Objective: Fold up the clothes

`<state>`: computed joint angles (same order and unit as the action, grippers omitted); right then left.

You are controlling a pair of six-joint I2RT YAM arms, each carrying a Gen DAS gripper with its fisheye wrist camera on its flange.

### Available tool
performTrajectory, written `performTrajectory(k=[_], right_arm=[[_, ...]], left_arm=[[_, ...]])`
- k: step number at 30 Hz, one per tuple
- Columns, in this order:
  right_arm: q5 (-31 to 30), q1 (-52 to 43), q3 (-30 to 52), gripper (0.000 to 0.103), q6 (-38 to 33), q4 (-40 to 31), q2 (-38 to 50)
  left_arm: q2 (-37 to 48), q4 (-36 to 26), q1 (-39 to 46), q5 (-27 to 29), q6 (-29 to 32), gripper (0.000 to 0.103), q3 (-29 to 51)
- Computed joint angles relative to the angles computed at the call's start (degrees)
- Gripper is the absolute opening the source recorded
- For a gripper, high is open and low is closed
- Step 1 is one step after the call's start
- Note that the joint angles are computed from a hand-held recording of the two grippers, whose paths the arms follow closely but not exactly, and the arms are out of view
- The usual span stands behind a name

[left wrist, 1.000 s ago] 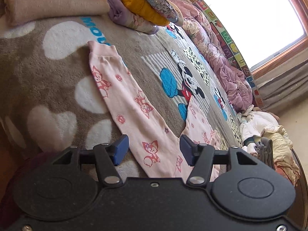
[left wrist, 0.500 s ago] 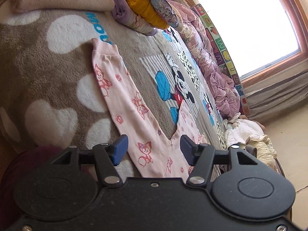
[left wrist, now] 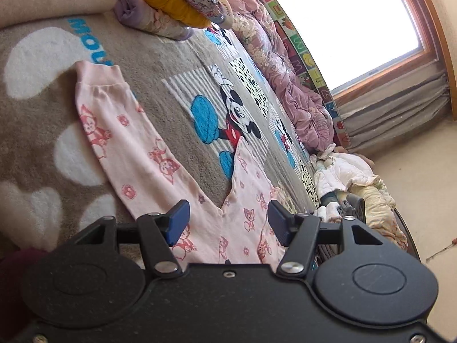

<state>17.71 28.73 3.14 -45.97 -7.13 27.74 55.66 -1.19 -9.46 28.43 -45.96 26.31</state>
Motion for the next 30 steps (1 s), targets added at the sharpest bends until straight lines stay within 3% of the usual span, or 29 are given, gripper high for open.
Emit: performTrajectory(k=[6,10,16,18,20,21,30], right_arm=[[-17.7,-16.7,4.1,0.023,13.7,-11.0,-5.8],[-32.1,-30.2,5.3,0.021,16.6,-16.1,-9.2],[-43.8,-40.9,6.2,0.020,18.3,-16.6,-7.7],[-47.3,-44.1,6.1,0.020,18.7,-16.9,-7.2],[-50.8,-47.4,6.0,0.020,19.0,-17.1,-6.4],[-52.6,-49.1,6.0,0.020,19.0,-17.0,-5.8],[-69.4,-70.0,8.1,0.014,14.4,-16.6,5.4]], left_arm=[[23.2,4.0,-8.0,-3.9,5.8,0.058,17.1],[39.7,-1.9,-11.4,-8.1,12.2,0.040,32.6],[57.4,-9.3,-12.9,-9.9,17.6,0.037,50.7],[60.7,-11.2,-13.6,-11.1,18.7,0.033,54.5],[62.4,-12.9,-14.4,-13.2,20.3,0.017,57.3],[62.6,-13.0,-15.1,-14.4,21.6,0.002,57.9],[61.1,-14.1,-21.9,-21.0,26.8,0.000,61.2]])
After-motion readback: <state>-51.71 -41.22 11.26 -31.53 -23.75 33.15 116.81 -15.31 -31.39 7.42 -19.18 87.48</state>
